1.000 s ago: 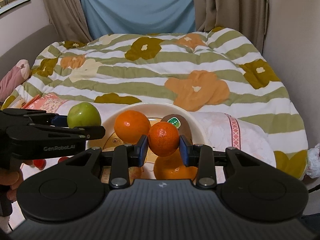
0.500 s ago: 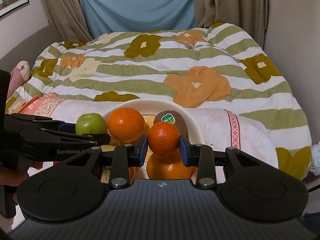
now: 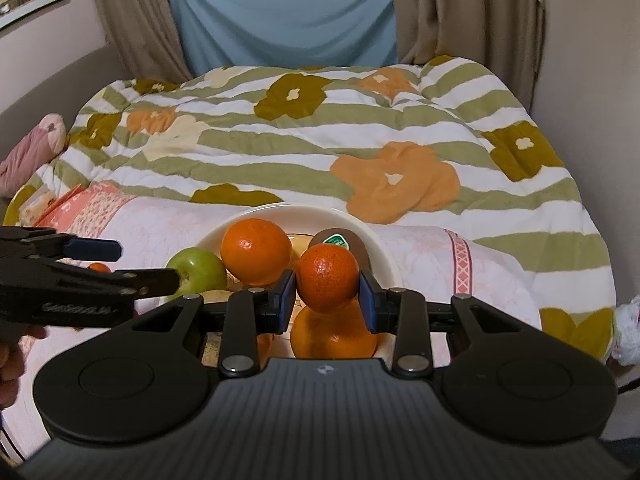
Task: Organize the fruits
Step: 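Withdraw both open tools from the bowl toward the remaining fruit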
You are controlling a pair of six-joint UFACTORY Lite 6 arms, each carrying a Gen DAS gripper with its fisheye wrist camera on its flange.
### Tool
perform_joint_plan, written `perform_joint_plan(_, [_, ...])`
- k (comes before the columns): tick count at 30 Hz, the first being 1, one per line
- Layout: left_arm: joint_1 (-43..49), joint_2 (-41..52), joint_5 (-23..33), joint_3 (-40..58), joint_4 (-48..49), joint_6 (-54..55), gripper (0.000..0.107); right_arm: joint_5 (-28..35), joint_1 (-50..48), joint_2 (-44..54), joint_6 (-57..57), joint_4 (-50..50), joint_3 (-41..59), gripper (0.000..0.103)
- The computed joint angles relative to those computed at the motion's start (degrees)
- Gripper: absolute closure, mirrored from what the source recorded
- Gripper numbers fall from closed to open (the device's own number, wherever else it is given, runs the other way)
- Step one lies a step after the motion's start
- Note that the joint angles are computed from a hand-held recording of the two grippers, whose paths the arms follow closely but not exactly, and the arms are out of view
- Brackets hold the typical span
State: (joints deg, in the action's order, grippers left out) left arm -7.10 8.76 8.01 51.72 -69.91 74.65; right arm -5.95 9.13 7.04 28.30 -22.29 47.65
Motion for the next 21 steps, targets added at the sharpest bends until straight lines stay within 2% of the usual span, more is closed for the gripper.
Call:
perform_joint_plan(2, [0.4, -1.7, -0.2, -1.8, -0.4, 0.4, 0.023, 0.3, 0.4, 2.4, 0.7, -1.1, 2.0, 0.054])
perform_joint_plan(5, [0.8, -3.4, -0.9, -3.7, -0.8, 0.7, 0.023, -0.2, 1.1, 6.0, 7.5, -7.7, 4.6, 0.054])
perform_joint_plan(11, [1.3, -5.2, -2.1, -6.2, -0.4, -0.2, 0.023, -1.4, 2.1, 11.6, 11.1, -10.5, 8.7, 0.054])
perform_joint_plan(15, [1.2, -5.5, -2.7, -7.3, -7.5, 7.1, 0.023, -2.4, 1.6, 14.2, 14.4, -14.1, 10.1, 0.054])
perform_joint_plan(18, [0.7, -5.7, -3.4, -8.3, -16.1, 16.1, 0.023, -3.5, 1.7, 14.5, 7.1, -7.8, 9.5, 0.054])
perform_joint_plan(21, [0.3, -6.1, -3.7, -9.1, -19.7, 19.7, 0.023, -3.9, 2.4, 14.4, 1.6, -3.4, 9.1, 0.052])
